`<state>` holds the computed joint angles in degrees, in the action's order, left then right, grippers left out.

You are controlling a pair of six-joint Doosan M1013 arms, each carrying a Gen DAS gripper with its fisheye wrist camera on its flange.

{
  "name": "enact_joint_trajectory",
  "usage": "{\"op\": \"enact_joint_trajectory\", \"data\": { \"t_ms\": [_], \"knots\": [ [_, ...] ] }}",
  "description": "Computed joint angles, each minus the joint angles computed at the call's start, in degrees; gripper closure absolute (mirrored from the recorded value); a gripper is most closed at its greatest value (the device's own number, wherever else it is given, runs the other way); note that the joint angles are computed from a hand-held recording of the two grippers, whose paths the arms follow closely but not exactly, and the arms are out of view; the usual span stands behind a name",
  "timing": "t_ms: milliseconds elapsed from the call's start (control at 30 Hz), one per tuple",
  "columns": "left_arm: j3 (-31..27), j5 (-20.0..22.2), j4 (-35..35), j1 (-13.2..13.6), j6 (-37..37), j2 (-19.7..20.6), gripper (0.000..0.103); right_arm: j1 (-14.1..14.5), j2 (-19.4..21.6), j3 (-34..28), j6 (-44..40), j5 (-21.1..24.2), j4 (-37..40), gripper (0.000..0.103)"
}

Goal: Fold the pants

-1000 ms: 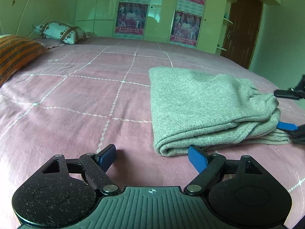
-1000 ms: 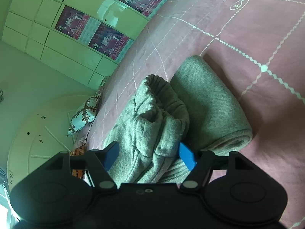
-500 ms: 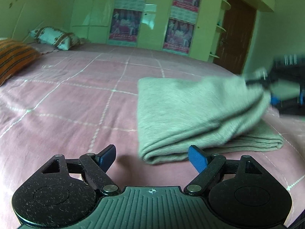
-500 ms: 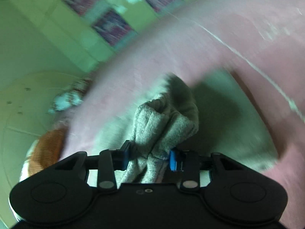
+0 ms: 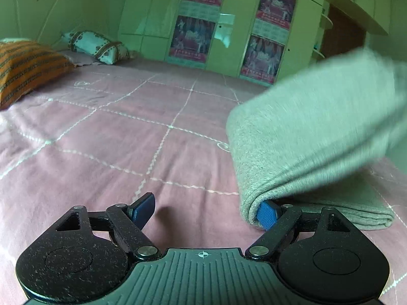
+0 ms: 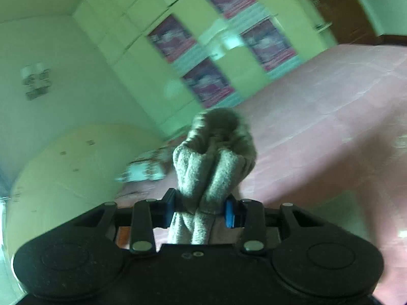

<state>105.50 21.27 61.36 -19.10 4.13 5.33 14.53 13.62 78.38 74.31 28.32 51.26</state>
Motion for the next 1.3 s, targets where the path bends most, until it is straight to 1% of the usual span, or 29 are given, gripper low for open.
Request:
{"op": "enact_joint_trajectory", "data": {
  "t_ms": [33,67,100,133,167,200,233,367,400,433,500,567,600,633,667,700,733,767,800,867,933,1000,1067,1133,1200,1233,1267,1300],
  "knots": [
    [-0.1,-0.4,-3.0,0.3,1.7,0.2,0.019,-0.3,0.1,1.1,6.0,-0.1,-6.0,0.075],
    [-0.1,-0.3,-4.1,0.4,2.0,0.4,0.019,-1.1,1.0,1.6,12.2,2.9,-11.8,0.075],
    [-0.1,-0.1,-4.1,0.3,2.4,0.6,0.019,-2.2,3.0,1.1,16.8,8.8,-14.6,0.075],
    [-0.2,0.4,-4.3,0.1,3.7,0.7,0.019,-3.0,3.9,1.5,18.5,11.7,-14.4,0.075],
    [-0.3,0.8,-4.4,0.0,4.5,0.7,0.019,-3.7,3.3,2.8,17.1,11.7,-11.2,0.075],
    [-0.3,0.7,-4.6,0.1,4.6,0.7,0.019,-3.7,2.6,4.0,13.1,9.9,-9.0,0.074],
    [-0.2,0.4,-4.4,0.2,4.0,0.7,0.019,-3.5,2.2,4.2,12.2,9.6,-9.8,0.074],
    [-0.1,0.5,-3.0,-0.1,3.1,0.7,0.019,-3.4,2.9,2.0,14.1,10.4,-12.2,0.074],
    [-0.1,0.5,-3.0,-0.1,3.1,0.7,0.019,-3.0,2.5,2.3,12.3,9.5,-12.3,0.074],
    [0.0,0.4,-2.9,-0.1,3.0,0.6,0.019,-2.8,2.0,2.6,8.6,7.8,-10.0,0.074],
    [0.1,-0.1,-2.2,-0.1,2.0,0.6,0.017,-3.3,1.2,2.9,-1.3,5.6,-0.4,0.075],
    [0.0,-0.2,-2.0,-0.1,2.4,0.8,0.015,-3.6,0.6,3.6,-7.7,3.8,5.5,0.074],
    [-0.1,0.0,-1.8,-0.2,2.4,0.9,0.015,-3.6,0.6,3.7,-7.4,3.2,4.9,0.074],
    [-0.1,0.2,-1.9,-0.3,2.6,0.9,0.015,-3.6,1.2,3.4,-4.1,3.3,1.4,0.074],
    [-0.1,0.3,-2.3,-0.3,2.8,0.9,0.015,-4.0,2.4,2.4,2.2,6.0,-3.7,0.074],
    [-0.2,0.5,-2.7,-0.3,3.1,1.0,0.015,-4.9,4.6,1.2,8.7,11.8,-7.4,0.073],
    [-0.1,0.3,-2.7,-0.2,3.3,0.9,0.015,-5.1,5.8,0.7,12.1,14.5,-8.3,0.073],
    [-0.1,0.5,-2.9,-0.3,3.5,0.9,0.015,-5.3,5.3,0.9,12.5,14.3,-8.0,0.073],
    [-0.1,0.6,-2.8,-0.3,3.3,0.9,0.015,-5.2,5.0,1.3,9.9,13.7,-7.6,0.072],
    [-0.1,0.7,-2.4,-0.4,2.9,1.0,0.015,-4.7,4.8,0.9,10.1,13.9,-10.6,0.071],
    [-0.2,0.9,-2.5,-0.5,3.2,1.0,0.015,-5.0,5.1,0.3,11.4,14.7,-10.5,0.071],
    [-0.1,0.7,-2.8,-0.4,3.5,0.9,0.015,-5.0,4.6,0.7,13.0,14.0,-9.2,0.062],
    [-0.1,0.8,-2.7,-0.5,3.4,0.9,0.015,-4.9,2.7,3.2,13.2,11.0,-8.4,0.054],
    [-0.2,1.2,-3.0,-0.6,3.9,0.9,0.015,-4.6,0.7,5.8,11.7,7.0,-8.5,0.054],
    [-0.5,1.8,-5.0,-0.7,5.8,0.5,0.015,-3.8,-0.9,7.7,8.0,1.9,-9.0,0.059],
    [-0.4,1.7,-6.4,-0.6,7.0,0.1,0.015,-3.5,-1.1,7.6,4.4,0.8,-8.0,0.061],
    [-0.1,1.5,-6.7,-0.6,7.0,-0.6,0.015,-3.2,-1.2,7.4,0.3,0.0,-6.5,0.062],
    [0.2,1.8,-6.3,-0.7,6.4,-1.3,0.015,-2.8,-1.0,6.7,-2.1,-0.5,-6.2,0.062]
  ]
}}
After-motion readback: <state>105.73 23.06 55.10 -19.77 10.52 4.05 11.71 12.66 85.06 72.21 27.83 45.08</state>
